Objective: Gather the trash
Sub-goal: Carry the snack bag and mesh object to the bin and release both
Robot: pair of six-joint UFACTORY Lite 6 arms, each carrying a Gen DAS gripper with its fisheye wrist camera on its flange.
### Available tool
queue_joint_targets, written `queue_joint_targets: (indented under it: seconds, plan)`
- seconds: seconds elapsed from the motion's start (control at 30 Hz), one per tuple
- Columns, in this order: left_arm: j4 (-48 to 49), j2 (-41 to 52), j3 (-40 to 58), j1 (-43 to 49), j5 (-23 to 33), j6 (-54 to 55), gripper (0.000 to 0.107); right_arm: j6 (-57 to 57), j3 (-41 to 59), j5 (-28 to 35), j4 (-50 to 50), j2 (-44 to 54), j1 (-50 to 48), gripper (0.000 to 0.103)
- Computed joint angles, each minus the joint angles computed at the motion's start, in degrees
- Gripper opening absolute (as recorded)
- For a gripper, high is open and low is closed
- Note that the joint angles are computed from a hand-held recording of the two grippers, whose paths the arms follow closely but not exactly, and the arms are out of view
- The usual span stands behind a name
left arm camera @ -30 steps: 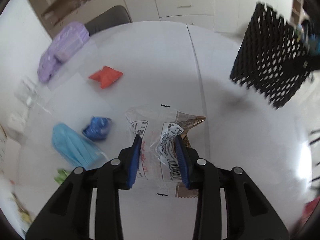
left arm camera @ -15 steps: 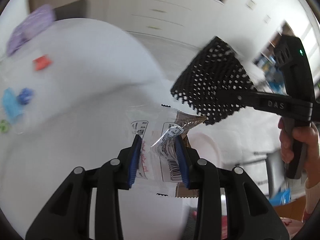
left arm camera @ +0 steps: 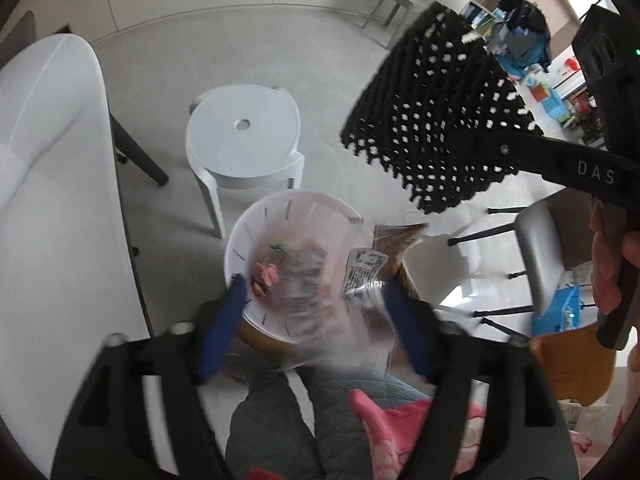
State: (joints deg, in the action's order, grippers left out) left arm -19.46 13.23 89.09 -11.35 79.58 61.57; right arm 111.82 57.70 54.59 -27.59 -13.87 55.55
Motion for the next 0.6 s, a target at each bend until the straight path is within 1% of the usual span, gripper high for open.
queue_joint_targets:
  seconds: [0.07,0.13,0.23,0.27,0.3,0.5,0.53,0.6]
  plan:
    - [-0.23,-0.06,0.89,-0.36,-0.31,-0.96,0.083,1.36,-2.26,-0.94,-0.44,-1.52,0.33,0.018]
    - [-0.06,0.45,2.51,-0.42,-0.66,-2.14,0.089,1.9,-3.41,-1.76,-0.75,-2.2,0.48,0.018]
    - [0.52,0.97,4.58,0.51,-0.76,-3.62,0.09,1.02,-4.61,-3.41,-0.17,-2.33,-0.07,0.019]
    - [1.11,1.6,5.91,0.76,-0.85,-4.36,0.094,0.65,-4.82,-4.03,0.07,-2.22,-0.26,0.02]
    - [1.58,2.89,8.31,1.35,-0.63,-4.98,0.095,-0.12,-5.05,-4.9,0.51,-2.1,-0.72,0.02]
    - [0.39,6.75,16.76,5.61,2.9,-6.71,0.095,-6.07,-3.52,-9.86,3.8,3.29,-2.38,0.022]
    - [0.32,7.33,17.93,6.15,3.25,-6.92,0.095,-7.01,-2.96,-11.22,4.46,4.93,-2.63,0.023]
    - [0.52,7.6,18.93,6.56,3.48,-7.27,0.095,-8.13,-1.91,-12.26,5.38,7.04,-2.7,0.03]
